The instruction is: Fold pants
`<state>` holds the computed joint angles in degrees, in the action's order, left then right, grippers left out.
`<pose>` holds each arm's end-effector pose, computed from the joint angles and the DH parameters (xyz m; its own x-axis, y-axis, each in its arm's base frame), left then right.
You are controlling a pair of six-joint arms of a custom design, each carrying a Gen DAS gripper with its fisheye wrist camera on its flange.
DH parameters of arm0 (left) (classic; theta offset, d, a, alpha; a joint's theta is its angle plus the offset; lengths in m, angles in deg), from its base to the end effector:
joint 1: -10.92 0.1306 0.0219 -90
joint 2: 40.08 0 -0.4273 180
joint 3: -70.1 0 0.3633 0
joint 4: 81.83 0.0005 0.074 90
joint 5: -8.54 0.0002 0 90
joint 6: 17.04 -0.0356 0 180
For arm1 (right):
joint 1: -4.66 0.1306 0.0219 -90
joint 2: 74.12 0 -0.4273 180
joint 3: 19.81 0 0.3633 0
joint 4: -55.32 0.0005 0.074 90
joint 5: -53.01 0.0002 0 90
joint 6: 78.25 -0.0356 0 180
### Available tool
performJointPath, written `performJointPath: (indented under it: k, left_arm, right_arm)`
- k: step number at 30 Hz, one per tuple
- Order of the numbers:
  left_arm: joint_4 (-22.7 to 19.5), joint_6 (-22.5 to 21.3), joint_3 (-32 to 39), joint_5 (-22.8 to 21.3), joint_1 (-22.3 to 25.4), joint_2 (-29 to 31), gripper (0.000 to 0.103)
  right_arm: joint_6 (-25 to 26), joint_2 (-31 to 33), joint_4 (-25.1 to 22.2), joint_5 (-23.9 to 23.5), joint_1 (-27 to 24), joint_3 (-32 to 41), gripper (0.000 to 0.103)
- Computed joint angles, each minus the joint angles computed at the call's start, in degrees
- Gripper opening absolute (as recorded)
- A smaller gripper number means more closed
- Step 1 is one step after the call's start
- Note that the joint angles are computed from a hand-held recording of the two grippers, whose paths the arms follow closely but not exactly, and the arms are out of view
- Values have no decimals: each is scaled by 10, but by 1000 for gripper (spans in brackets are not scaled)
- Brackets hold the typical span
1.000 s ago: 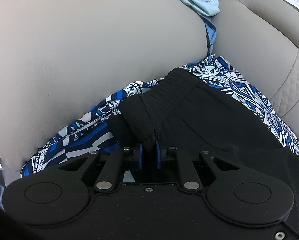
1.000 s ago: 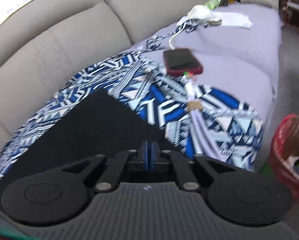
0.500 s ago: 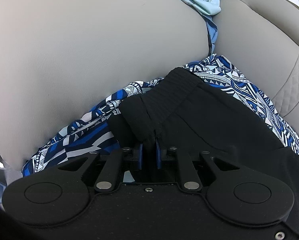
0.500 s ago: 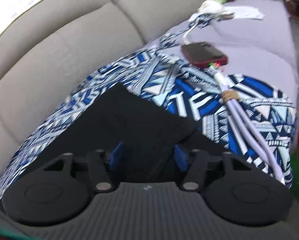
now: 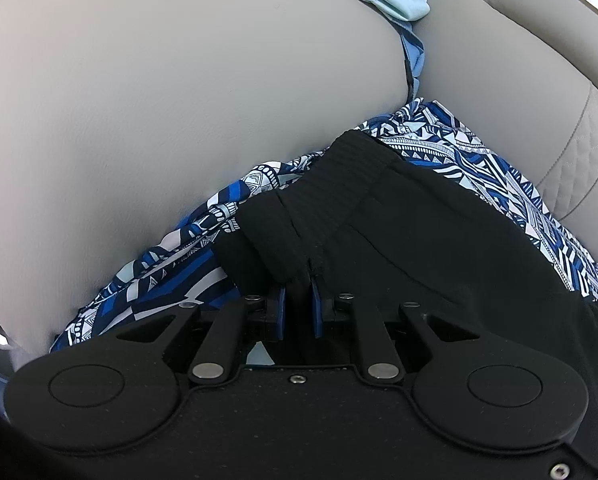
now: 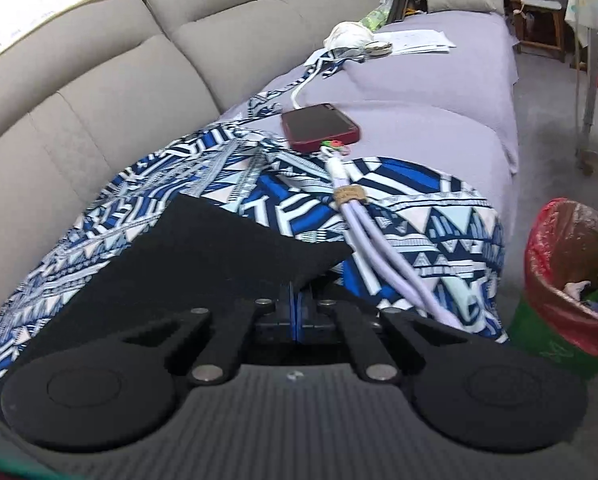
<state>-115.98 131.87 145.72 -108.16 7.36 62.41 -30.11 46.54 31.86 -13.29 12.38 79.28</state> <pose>0.4895 -0.0149 0.2909 -0.3123 -0.7471 -0.5868 -0.8312 0.5139 -0.2119 0.6489 0.0730 0.2890 -0.4164 0.5602 -0.7161 0.5859 0.7676 0.2598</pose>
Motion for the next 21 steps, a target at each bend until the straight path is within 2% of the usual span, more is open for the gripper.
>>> performJointPath:
  k: [3,7,11,14,15,16,19,21]
  left_arm:
    - [-3,-6,2,6,3,-1,15]
    - [-13,-21,8,10,4,1,15]
    - [-22,-34,14,3,1,4,15]
    - [-17,-33,11,1,0,3,15]
    - [-15,-33,9,1,0,2,15]
    - [-12,-33,7,1,0,1,15]
    - [1,-32,-4,4,-1,-8,17]
    - [22,-32,-18,7,-3,-19,31]
  right_arm:
    - [15,-7,0,13,2,-12,3]
    - [36,-1,-26,18,1,-1,2]
    - [55,15,-55,58,12,25,2]
    - [70,33,-93,113,23,55,11]
    - [79,38,-100,129,27,61,17]
    - [93,39,-98,141,31,64,31]
    - [101,23,-49,144,35,39,38]
    - [103,9,-7,133,36,18,46]
